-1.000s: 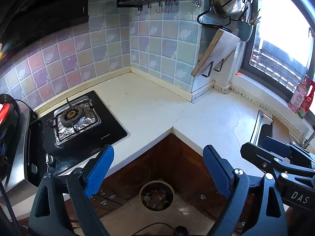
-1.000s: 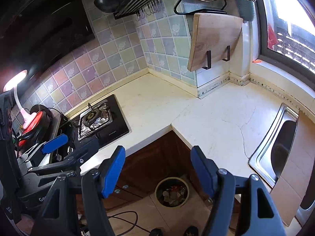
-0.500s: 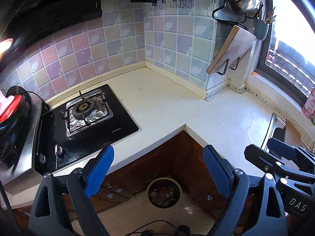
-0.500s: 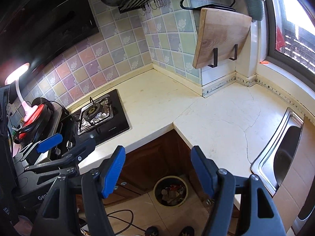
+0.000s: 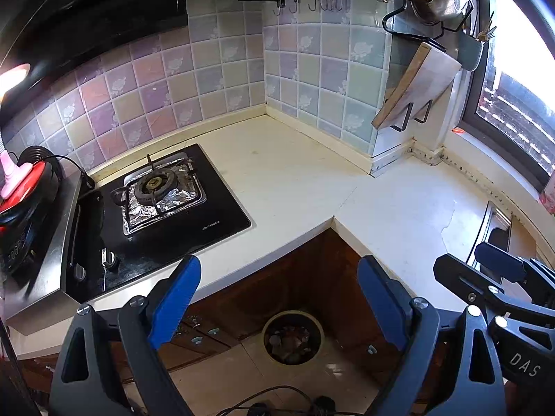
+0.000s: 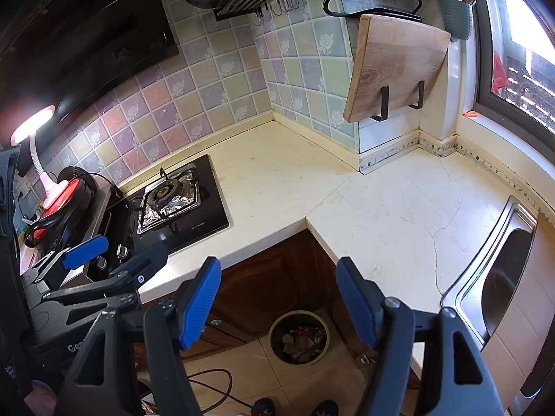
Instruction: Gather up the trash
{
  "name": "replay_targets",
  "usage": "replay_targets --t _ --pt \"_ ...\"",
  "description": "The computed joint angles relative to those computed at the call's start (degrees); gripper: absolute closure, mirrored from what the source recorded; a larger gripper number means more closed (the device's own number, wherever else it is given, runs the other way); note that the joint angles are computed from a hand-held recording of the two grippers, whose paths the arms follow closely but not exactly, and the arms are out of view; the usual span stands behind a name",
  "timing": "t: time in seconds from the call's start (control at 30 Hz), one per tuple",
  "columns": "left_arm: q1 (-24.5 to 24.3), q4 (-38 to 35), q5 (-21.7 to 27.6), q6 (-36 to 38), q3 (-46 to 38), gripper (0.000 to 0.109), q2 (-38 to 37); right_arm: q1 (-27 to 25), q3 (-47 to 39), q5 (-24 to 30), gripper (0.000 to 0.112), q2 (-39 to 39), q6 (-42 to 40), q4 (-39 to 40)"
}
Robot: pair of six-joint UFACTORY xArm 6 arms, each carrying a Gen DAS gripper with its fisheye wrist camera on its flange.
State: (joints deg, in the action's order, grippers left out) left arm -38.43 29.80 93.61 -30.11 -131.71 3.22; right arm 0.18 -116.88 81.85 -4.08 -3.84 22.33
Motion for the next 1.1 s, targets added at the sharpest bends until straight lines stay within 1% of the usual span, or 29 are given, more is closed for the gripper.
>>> replay_targets --t 0.53,0.77,1.1 --pt "0.0 0.3 0.8 -0.8 1.6 0.018 -1.3 0.3 0.7 -0.2 0.043 -0.4 -0.1 0.0" --pt "-0.2 0.8 1.4 -1.3 2.2 0.019 -1.8 -0.6 0.8 0.3 0.043 0.2 -2.6 1.9" --pt "-0.3 1.3 2.7 -1.7 2.0 0.019 -1.8 -0.7 0.8 0.9 0.043 0.2 -3.5 2.5"
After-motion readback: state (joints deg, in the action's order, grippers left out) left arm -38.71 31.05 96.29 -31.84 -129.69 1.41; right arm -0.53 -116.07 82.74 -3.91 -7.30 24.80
